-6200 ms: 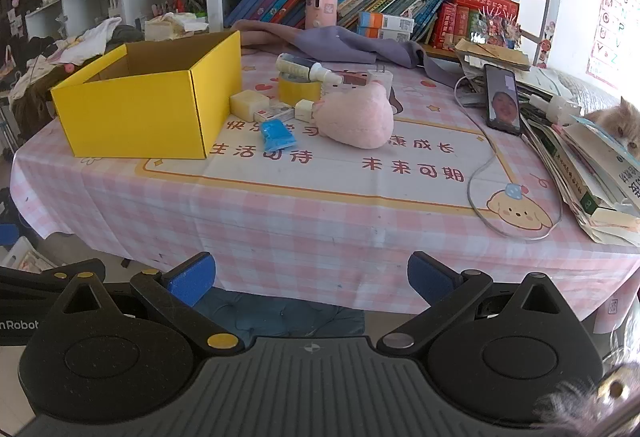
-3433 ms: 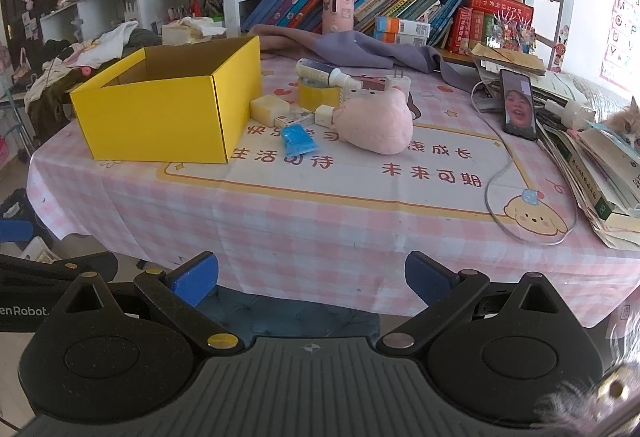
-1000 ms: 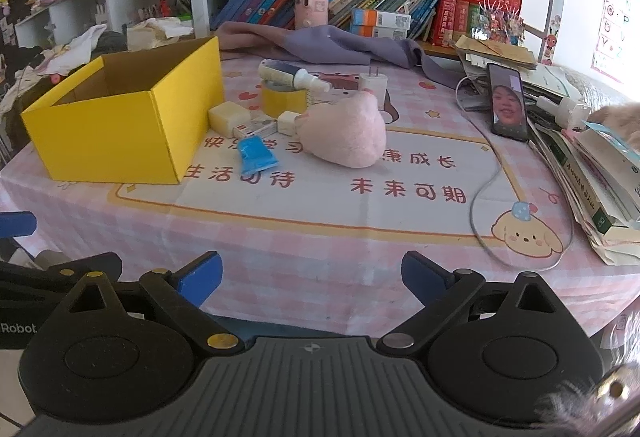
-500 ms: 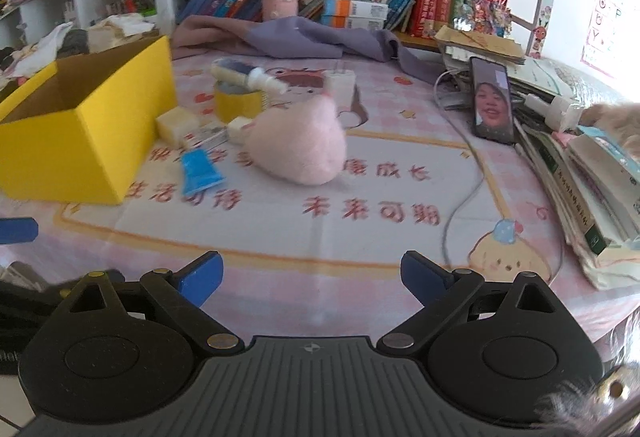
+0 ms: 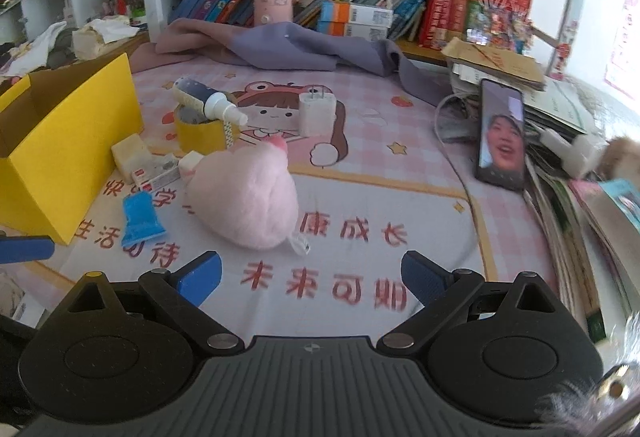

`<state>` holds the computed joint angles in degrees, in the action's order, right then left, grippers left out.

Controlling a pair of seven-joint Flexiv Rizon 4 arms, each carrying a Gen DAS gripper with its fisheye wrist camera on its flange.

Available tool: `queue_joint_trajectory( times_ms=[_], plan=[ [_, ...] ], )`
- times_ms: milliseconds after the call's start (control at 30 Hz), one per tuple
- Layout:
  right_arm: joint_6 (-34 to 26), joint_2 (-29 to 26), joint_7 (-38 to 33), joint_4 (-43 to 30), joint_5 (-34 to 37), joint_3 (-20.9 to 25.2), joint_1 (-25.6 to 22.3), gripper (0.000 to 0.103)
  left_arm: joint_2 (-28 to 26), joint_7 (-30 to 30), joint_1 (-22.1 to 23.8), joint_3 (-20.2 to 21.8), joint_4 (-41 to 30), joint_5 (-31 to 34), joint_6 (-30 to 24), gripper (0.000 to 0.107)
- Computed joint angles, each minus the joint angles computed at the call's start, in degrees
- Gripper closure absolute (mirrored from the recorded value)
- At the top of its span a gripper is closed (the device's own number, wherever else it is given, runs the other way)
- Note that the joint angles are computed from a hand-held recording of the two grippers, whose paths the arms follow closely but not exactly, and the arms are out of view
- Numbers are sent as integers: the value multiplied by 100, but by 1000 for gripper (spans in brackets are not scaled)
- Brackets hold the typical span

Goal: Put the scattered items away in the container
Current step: 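Reach the left tool to the blue tube while the right tool grasps the pink pig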

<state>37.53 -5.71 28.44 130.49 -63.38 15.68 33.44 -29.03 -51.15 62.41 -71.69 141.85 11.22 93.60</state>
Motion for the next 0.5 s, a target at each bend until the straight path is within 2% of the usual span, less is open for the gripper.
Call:
queue_joint_trajectory(
  times_ms=[233,333,500],
  plan=[
    [1326,-22,-128,237,-919,-399,-612,5,534,-173,-911,699,-76,-324,50,6],
    [1861,-136,-211,201,-1317,-542,-857,5,772,-246,-1455,1243,-71,-460,313,6],
    [2527,-408,-336,1,-2013,-735,-1154,5,971,-622,-2440,2294,-238,-798,510,28]
  ],
)
